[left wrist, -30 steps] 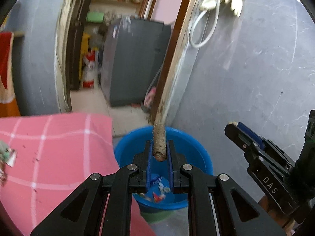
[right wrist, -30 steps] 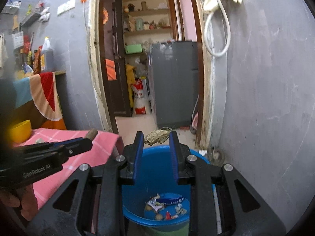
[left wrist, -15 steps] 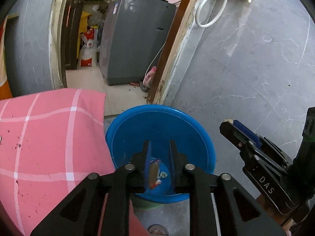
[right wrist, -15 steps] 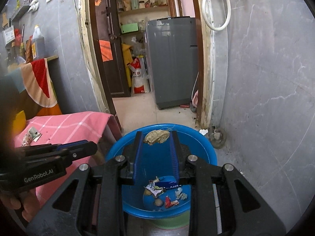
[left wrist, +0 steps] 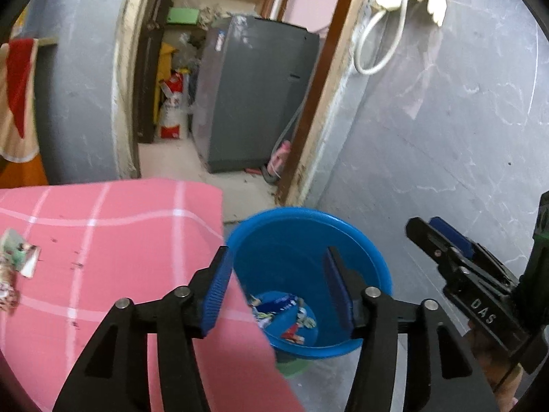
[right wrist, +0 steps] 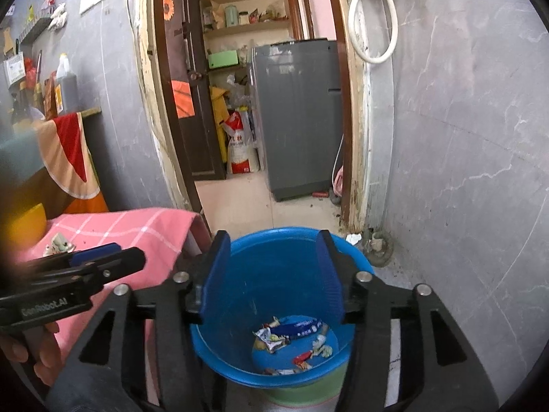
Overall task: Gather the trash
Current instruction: 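Bring both tools back over the foil wrapper and paper card on the table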
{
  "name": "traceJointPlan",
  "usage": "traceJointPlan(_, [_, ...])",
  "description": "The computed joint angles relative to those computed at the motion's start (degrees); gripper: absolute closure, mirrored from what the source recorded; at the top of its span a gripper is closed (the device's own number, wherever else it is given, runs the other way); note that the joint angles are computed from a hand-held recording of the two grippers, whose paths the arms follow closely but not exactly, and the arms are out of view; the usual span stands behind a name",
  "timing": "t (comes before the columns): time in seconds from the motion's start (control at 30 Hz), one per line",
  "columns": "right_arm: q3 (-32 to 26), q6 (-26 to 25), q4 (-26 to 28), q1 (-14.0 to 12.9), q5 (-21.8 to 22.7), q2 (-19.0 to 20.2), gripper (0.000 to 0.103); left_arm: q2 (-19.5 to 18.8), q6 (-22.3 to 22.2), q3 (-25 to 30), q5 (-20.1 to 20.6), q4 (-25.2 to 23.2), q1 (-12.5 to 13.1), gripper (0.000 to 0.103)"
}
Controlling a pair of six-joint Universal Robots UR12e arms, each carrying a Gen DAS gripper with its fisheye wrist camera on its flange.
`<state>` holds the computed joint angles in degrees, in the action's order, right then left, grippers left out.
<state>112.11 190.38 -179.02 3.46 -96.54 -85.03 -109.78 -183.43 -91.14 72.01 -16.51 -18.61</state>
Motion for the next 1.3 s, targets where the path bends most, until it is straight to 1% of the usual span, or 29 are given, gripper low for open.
traceJointPlan(0.07, [-0.1,-0.1,-1.1,0.3,-0.5,0.1,0.025,0.4,-0.6,-0.6,1.0,1.8,0.4,0.047])
traceJointPlan(0.17, [0.0,-0.4,-3.4,0.9,-1.3,0.2,0.025,1.1,-1.9,-1.9,3.4,5.4,0.6,0.034])
traceJointPlan(0.2, [0.0,-0.6,-4.3,1.2,-1.7,0.3,0.025,1.3,-2.3,-2.3,3.9,6.6,0.8,0.026])
traceJointPlan(0.23, [0.0,-0.8,-5.2,1.5,-2.3,0.5,0.022,1.5,-2.9,-2.8,4.5,8.2,1.0,0.021])
traceJointPlan(0.3, [0.0,-1.3,-6.9,1.9,-2.9,0.7,0.017,2.0,-3.5,-3.6,5.4,10.3,1.3,0.020])
traceJointPlan(0.33, [0.0,-1.6,-8.0,2.2,-3.1,0.8,0.013,2.2,-3.4,-3.9,5.6,10.9,1.5,0.017])
traceJointPlan(0.37, [0.0,-1.7,-8.7,2.3,-3.3,0.9,0.011,2.4,-3.3,-4.2,6.1,11.4,1.5,0.014])
traceJointPlan(0.4, [0.0,-1.7,-9.5,2.5,-3.5,1.0,0.008,2.6,-3.6,-4.5,7.5,12.5,1.5,0.006])
traceJointPlan(0.43, [0.0,-1.6,-10.1,2.7,-3.4,1.0,0.004,2.7,-4.0,-4.9,8.8,14.1,1.5,0.004])
traceJointPlan(0.47, [0.0,-1.6,-11.0,2.8,-3.3,1.1,0.002,2.9,-4.4,-5.5,9.2,15.7,1.7,0.003])
traceJointPlan(0.5, [0.0,-1.5,-11.7,2.9,-3.2,1.2,0.000,2.9,-4.4,-5.7,9.1,16.4,1.9,0.003])
traceJointPlan(0.77, [-0.4,-1.8,-16.7,4.5,-4.0,1.9,0.000,4.6,-3.8,-8.7,12.6,22.5,2.9,0.003])
traceJointPlan(0.93, [-1.0,-2.6,-19.8,5.9,-6.0,2.7,0.000,5.3,-3.4,-9.9,13.9,25.3,3.4,0.003])
traceJointPlan(1.07, [-1.5,-2.3,-21.4,6.7,-6.5,3.3,0.000,6.0,-2.8,-10.7,14.4,26.8,4.0,0.003])
traceJointPlan(1.3, [-2.8,-2.2,-22.5,8.1,-6.3,4.4,0.000,7.1,-2.6,-12.2,15.2,27.9,5.3,0.003])
